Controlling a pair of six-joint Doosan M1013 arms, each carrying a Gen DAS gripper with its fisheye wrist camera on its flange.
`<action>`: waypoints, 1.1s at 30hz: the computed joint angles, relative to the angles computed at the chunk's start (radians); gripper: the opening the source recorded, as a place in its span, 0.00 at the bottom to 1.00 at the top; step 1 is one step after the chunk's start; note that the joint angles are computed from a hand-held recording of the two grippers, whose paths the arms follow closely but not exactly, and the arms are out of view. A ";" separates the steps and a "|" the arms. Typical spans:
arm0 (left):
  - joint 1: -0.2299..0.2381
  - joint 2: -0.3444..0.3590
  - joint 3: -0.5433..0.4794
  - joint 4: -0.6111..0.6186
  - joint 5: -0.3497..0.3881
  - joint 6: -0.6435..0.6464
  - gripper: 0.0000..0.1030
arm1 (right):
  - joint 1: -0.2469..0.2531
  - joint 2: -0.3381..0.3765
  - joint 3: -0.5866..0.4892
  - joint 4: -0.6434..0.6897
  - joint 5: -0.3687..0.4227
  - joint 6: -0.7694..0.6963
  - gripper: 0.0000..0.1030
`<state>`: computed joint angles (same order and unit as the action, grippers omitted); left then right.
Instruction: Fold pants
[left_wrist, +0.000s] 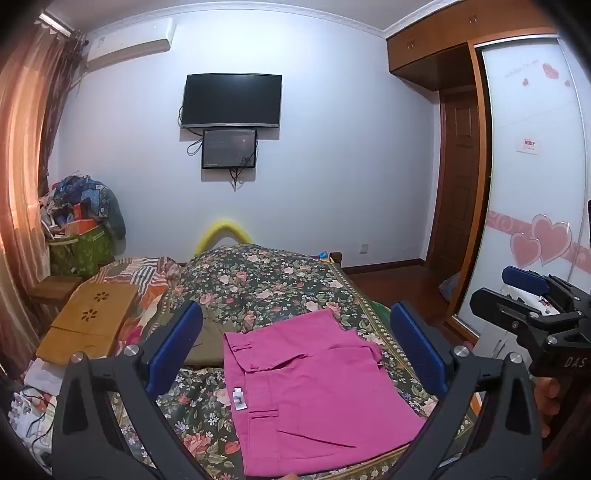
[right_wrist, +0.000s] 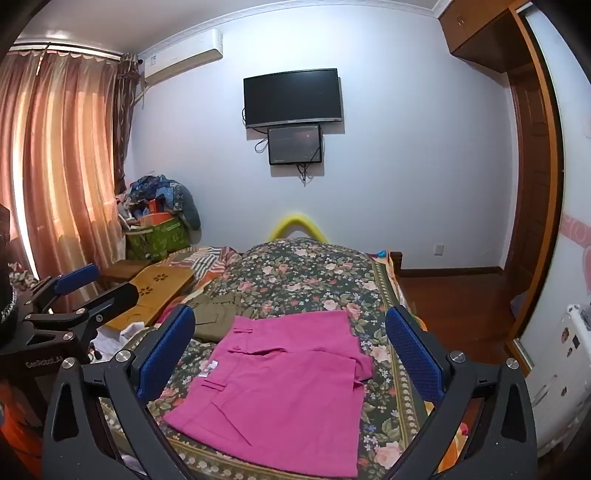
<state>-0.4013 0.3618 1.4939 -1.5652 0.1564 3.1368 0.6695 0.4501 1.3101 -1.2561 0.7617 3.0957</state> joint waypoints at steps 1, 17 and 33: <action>0.001 -0.001 0.001 0.009 0.003 -0.012 1.00 | 0.000 0.000 -0.001 0.002 0.001 -0.003 1.00; 0.006 -0.013 -0.015 0.260 0.035 -0.263 1.00 | -0.001 0.001 0.001 0.001 -0.002 0.001 1.00; 0.003 0.003 -0.015 0.214 0.030 -0.214 1.00 | 0.002 0.001 0.006 -0.003 -0.001 0.008 1.00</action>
